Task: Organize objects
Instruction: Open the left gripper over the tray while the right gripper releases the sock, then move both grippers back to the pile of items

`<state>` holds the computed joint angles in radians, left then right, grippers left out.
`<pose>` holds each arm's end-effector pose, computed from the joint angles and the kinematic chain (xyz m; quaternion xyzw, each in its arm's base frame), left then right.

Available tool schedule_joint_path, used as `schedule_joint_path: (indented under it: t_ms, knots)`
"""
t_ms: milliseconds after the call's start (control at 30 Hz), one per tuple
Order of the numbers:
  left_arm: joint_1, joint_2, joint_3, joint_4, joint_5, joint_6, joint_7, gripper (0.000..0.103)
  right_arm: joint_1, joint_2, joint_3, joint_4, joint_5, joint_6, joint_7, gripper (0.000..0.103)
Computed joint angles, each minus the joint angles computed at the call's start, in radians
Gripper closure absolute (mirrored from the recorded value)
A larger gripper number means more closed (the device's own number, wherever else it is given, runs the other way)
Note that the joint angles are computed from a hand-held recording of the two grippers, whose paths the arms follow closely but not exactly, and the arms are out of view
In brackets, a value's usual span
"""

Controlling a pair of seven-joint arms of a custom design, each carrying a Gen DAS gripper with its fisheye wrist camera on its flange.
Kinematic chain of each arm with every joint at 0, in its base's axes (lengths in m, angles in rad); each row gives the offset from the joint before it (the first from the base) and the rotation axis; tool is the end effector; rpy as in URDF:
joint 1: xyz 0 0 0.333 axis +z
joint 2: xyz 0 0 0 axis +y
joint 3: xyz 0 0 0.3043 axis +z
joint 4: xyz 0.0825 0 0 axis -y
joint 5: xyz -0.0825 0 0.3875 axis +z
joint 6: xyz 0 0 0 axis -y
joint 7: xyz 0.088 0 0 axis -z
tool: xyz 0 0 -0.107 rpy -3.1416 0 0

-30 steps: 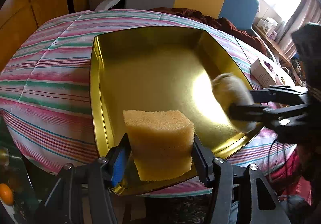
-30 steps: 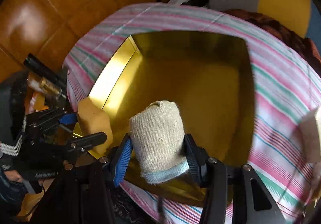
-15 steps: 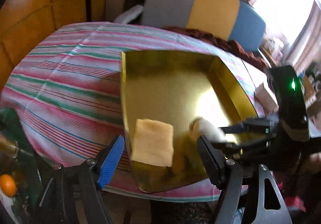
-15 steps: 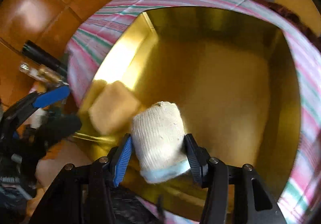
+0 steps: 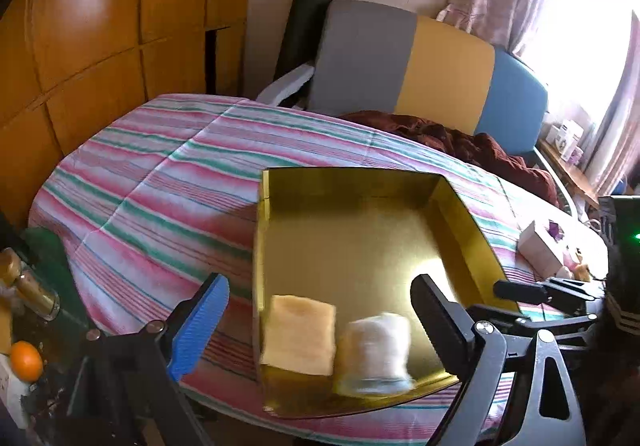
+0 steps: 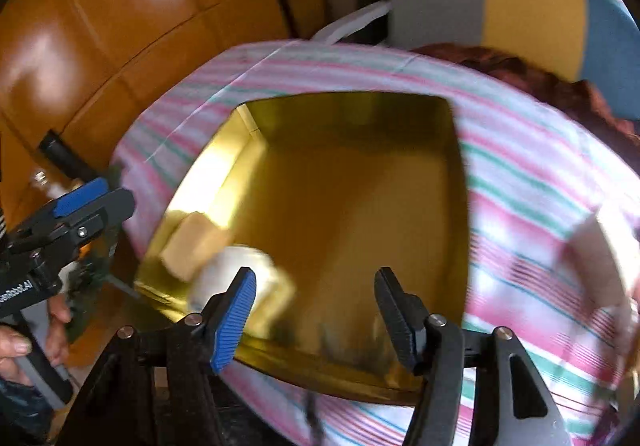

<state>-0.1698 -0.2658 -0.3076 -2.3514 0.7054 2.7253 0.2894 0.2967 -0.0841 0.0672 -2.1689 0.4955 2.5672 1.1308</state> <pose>0.4387 -0.2615 0.4798 -0.7211 0.5757 -0.3018 0.2399 0.5270 0.1934 0.4688 -0.8108 0.5078 -0.0506 0.2867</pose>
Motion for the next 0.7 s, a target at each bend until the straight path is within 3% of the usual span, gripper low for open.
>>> schedule_joint_path:
  t_ms: [200,500,700]
  knots:
    - [-0.031,0.070,-0.005,0.047,-0.014,0.056,0.042,0.010,-0.021,-0.055,-0.008,-0.092,-0.055,0.147,0.094,0.040]
    - [-0.108,0.185,0.004,0.155,-0.085,0.069,0.175,0.010,-0.086,-0.145,-0.057,-0.180,-0.064,0.175,0.151,0.041]
    - [-0.160,0.272,0.008,0.256,-0.143,0.059,0.287,0.010,-0.186,-0.202,-0.080,-0.237,-0.143,0.157,0.240,0.040]
